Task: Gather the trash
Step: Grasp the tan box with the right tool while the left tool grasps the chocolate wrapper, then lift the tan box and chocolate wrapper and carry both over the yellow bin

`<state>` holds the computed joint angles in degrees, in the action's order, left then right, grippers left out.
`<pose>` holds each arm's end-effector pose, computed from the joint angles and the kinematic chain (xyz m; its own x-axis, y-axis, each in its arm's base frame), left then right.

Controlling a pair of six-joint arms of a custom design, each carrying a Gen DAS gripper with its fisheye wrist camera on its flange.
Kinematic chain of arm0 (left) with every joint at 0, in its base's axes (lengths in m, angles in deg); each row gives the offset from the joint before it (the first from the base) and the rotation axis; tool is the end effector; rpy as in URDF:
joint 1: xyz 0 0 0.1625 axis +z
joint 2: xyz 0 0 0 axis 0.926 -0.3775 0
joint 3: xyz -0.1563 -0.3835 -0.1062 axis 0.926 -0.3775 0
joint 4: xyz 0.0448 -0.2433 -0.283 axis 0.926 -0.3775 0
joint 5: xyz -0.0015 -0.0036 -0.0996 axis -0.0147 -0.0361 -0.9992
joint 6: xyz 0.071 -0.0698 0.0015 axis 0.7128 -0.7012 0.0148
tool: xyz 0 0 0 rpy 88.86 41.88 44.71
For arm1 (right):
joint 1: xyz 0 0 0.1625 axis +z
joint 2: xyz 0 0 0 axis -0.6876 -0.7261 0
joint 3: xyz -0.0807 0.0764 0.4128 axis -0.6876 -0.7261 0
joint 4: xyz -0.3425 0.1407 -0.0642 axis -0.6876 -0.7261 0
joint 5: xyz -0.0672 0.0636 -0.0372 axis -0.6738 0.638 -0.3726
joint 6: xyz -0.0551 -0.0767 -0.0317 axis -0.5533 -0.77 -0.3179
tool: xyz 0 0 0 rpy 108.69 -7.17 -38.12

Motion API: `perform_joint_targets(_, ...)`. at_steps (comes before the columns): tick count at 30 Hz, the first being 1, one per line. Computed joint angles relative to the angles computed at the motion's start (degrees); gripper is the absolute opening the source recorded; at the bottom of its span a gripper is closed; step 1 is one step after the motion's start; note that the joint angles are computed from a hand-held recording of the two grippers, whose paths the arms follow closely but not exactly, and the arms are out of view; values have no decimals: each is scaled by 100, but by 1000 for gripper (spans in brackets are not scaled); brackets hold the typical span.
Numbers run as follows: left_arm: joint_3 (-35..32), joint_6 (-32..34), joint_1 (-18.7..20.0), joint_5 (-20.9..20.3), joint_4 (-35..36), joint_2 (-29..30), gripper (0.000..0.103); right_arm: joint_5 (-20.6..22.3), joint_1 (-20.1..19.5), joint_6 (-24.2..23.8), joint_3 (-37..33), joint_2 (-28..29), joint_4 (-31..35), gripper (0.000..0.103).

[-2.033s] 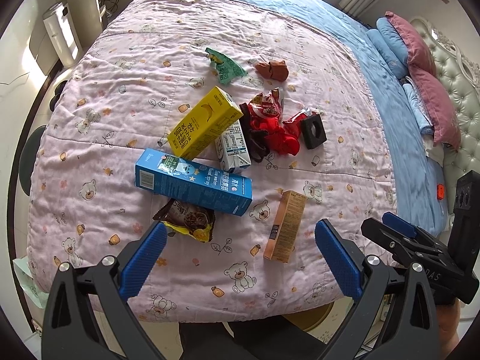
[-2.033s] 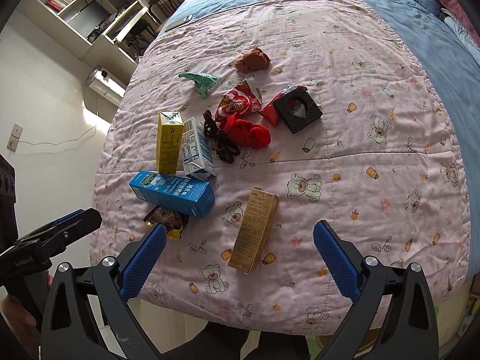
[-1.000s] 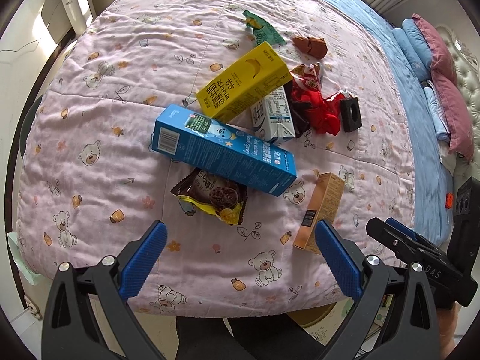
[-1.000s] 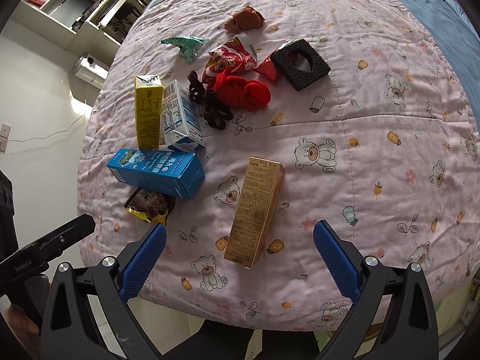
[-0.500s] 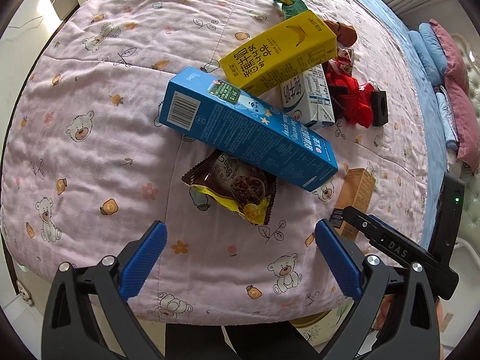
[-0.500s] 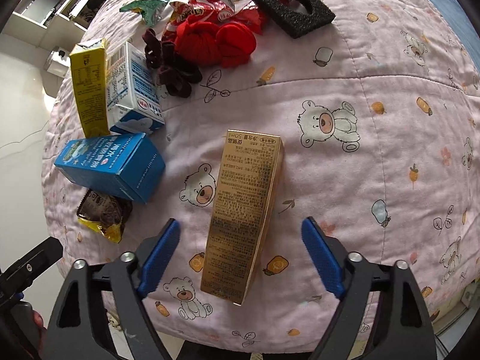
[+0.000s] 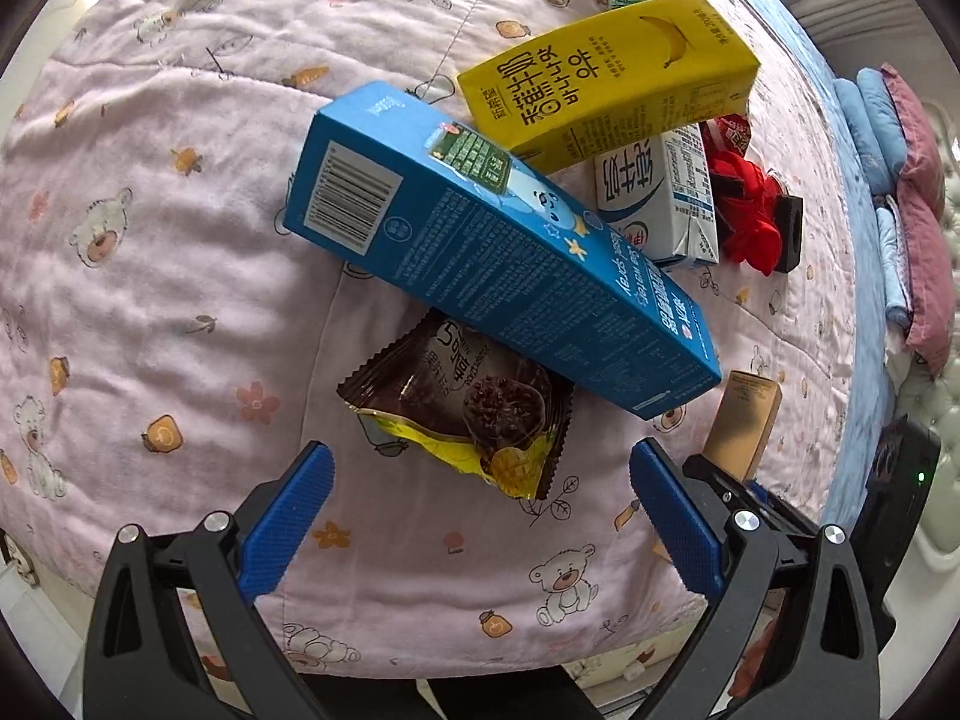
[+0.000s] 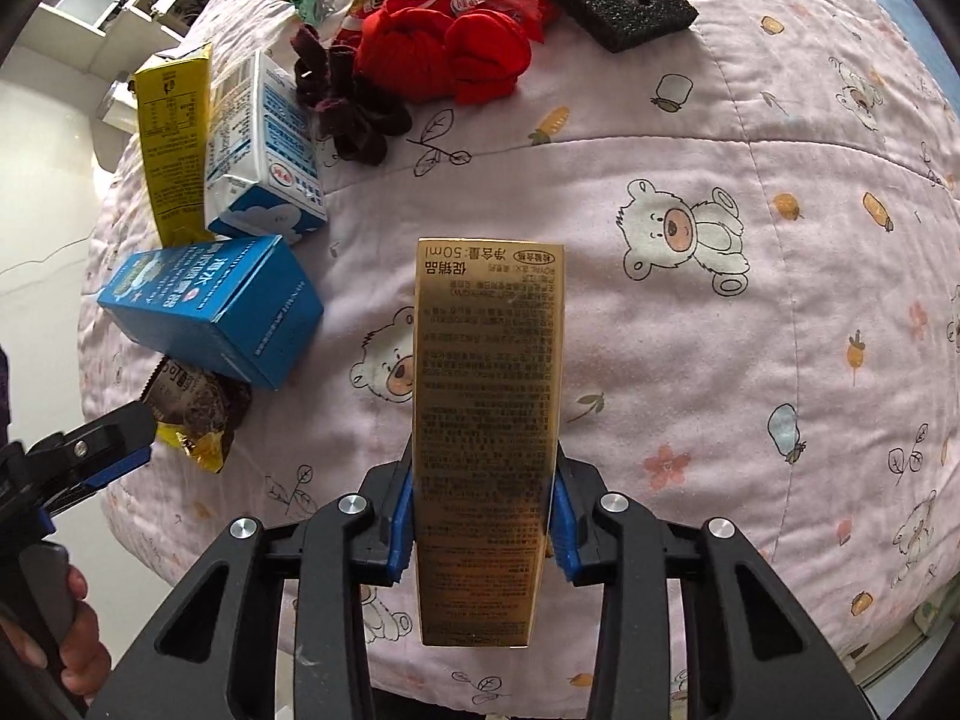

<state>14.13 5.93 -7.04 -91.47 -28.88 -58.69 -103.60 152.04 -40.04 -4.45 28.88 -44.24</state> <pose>-0.2073 -0.7165 0.2909 -0.9048 -0.0290 -0.4248 -0.0380 0.9992 0.0127 0.2914 -0.6208 0.1825 -0.8260 0.3000 0.4771 0.1789 0.9423 -0.2829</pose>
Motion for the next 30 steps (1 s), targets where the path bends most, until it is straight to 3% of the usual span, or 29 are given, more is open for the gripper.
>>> perform_joint_targets(3, 212, -246, 163, -348, -382, -69, 98, 163, 20, -87, 89, -76, -129, 36)
perform_joint_targets(7, 660, -446, 317, -685, -1038, -258, 88, 248, 13, -35, 97, -189, -93, 36)
perform_joint_targets(11, 679, -571, 368, -709, -971, -217, 70, 243, 1, 11, 168, -266, -83, 36)
perform_joint_targets(15, 591, -504, 363, -695, -899, -153, 60, 221, 5, 68, 152, -269, -36, 36)
perform_joint_targets(17, 563, -473, 356, -689, -900, -125, 48, 223, -12, 44, 134, -277, 0, 36)
perform_joint_targets(19, 547, -434, 394, -905, -983, -98, 15, 211, -16, 20, 108, -270, 47, 36)
perform_joint_targets(20, 572, -395, 450, -1031, -1060, -131, 7, 225, -23, 16, 116, -281, 67, 36)
perform_joint_targets(23, 627, -298, 424, -1021, -1120, -185, 1, 234, -13, 43, 32, -191, 107, 36)
perform_joint_targets(30, 543, -232, 254, -1008, -772, -272, 1, 273, 62, 147, -48, -112, 74, 36)
